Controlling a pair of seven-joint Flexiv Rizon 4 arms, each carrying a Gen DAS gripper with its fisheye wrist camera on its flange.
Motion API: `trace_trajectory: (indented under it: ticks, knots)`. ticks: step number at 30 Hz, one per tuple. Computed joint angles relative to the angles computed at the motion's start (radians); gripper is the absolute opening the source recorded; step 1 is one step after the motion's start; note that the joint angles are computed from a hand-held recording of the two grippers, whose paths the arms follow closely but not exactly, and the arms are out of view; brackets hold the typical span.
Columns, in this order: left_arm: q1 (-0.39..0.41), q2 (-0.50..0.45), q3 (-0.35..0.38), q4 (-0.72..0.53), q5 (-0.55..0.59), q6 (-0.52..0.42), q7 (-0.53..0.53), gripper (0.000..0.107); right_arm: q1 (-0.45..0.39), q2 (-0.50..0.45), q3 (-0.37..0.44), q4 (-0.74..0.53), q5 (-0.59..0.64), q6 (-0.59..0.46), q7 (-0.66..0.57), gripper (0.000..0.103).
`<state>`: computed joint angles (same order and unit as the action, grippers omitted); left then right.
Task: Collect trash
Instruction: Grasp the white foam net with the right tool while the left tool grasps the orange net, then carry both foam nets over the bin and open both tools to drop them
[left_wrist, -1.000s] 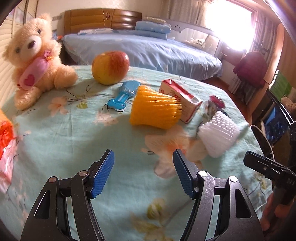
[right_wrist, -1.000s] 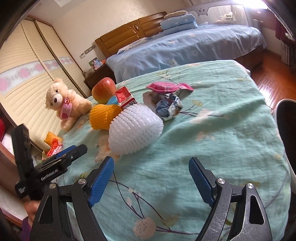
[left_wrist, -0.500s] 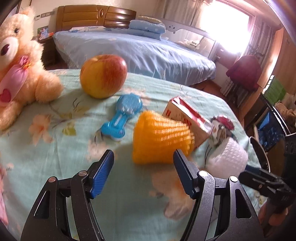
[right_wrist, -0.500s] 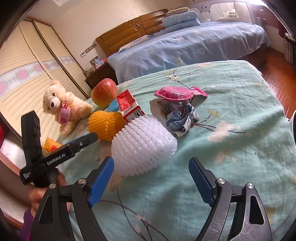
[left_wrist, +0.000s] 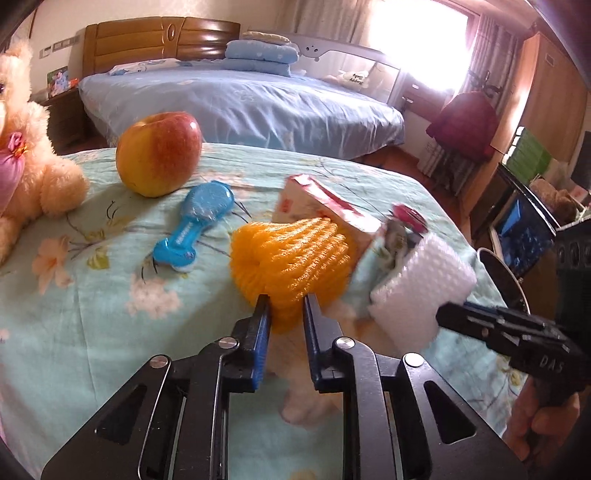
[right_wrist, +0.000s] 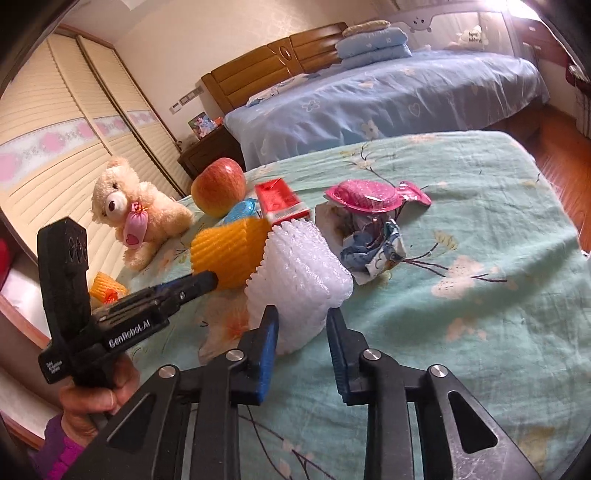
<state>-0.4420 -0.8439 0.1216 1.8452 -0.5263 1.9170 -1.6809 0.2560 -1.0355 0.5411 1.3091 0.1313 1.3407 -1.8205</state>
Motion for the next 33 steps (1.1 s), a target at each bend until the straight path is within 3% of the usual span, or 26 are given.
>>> trace_trajectory:
  ticks: [5,12,26,33]
  knots:
    - [-0.043,0.013,-0.011,0.055,-0.049,0.067,-0.056,0.016,-0.048,0.032,0.029,0.065,0.02,0.038,-0.027,0.025]
    - [-0.112,0.009,-0.015,0.053,-0.12,0.102,-0.032,0.016,-0.107,0.07,0.047,0.151,0.024,0.092,-0.026,0.025]
    - [-0.235,-0.046,0.027,-0.098,-0.212,0.02,0.055,0.016,-0.213,0.103,0.048,0.261,-0.063,0.202,0.075,0.025]
    - [-0.31,-0.09,0.114,-0.189,-0.207,-0.07,0.022,0.016,-0.28,0.104,0.07,0.302,-0.124,0.243,0.133,0.025]
